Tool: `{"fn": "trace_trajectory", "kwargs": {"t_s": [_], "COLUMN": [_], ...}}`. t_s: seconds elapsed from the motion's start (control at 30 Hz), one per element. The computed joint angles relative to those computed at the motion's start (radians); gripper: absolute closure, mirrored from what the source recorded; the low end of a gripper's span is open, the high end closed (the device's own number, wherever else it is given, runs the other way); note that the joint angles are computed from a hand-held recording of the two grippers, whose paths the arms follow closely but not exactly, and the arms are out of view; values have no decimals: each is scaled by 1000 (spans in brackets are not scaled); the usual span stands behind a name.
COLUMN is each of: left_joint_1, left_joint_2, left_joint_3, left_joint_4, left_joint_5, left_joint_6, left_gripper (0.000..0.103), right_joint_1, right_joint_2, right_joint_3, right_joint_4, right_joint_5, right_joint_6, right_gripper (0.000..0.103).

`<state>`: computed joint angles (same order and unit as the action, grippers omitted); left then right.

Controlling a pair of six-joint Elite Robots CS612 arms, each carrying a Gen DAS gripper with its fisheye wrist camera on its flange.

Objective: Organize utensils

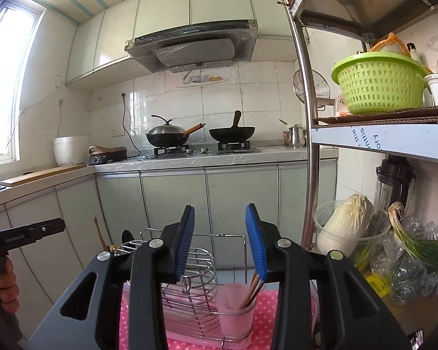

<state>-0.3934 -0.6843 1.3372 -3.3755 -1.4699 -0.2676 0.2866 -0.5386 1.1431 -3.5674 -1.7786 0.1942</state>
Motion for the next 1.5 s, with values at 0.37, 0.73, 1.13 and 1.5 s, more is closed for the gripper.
{"fn": "trace_trajectory", "kwargs": {"t_s": [0.37,0.73,1.13,1.5], "left_joint_1": [-30,-59,-72,-82], "left_joint_2": [-21,-24,-20,-22], "left_joint_3": [107,178,197,205], "left_joint_4": [-66,-96,-38,-48], "left_joint_5": [47,122,102,115], "left_joint_6": [-7,-27,-14,-2], "left_gripper": [68,68,60,60], "right_joint_1": [32,38,51,59], "right_joint_2": [-45,-44,-42,-44], "right_joint_3": [136,185,200,205], "right_joint_4": [21,90,113,123], "right_joint_5": [-7,33,22,17], "right_joint_6": [56,159,153,136], "right_gripper": [57,55,50,49]}}
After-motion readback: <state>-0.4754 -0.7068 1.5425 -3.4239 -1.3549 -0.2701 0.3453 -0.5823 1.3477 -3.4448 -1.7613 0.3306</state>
